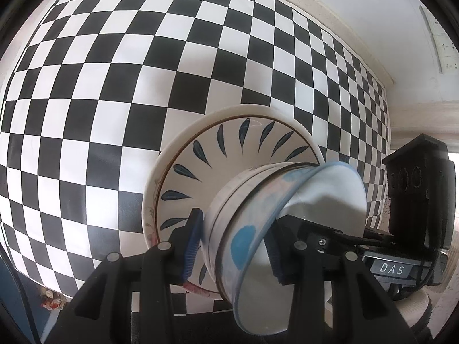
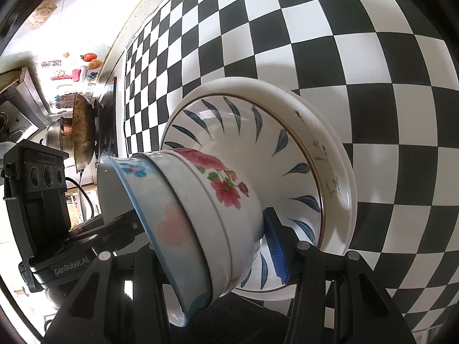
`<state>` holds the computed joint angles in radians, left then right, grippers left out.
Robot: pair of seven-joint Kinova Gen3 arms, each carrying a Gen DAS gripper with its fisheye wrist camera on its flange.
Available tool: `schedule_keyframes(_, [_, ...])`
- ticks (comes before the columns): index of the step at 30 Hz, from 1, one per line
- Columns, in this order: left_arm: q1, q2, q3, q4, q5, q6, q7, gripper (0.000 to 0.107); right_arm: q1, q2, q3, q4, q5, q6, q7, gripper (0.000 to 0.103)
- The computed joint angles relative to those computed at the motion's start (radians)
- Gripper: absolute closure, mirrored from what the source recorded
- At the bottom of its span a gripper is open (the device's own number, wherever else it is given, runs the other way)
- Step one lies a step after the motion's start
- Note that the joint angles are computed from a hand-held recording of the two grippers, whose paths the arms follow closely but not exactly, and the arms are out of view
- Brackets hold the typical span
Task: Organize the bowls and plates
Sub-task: 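Lower the bowl stack onto the center of the plate stack, then open both grippers and raise them away from the stacked dishes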
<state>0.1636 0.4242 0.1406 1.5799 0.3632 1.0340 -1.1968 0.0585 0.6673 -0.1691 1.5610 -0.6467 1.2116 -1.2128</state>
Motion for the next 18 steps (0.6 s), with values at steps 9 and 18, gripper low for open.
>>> schedule_keyframes(9, [0.045, -0.005, -0.013, -0.035, -0.069, 0.035, 0.059, 0.069, -0.036, -0.039, 0.014, 0.007, 0.045, -0.021, -0.039, 0.052])
schedule_keyframes(18, [0.114, -0.046, -0.037, -0.052, -0.200, 0.052, 0.180, 0.069, -0.065, -0.131, 0.024, 0.019, 0.093, -0.051, -0.065, 0.052])
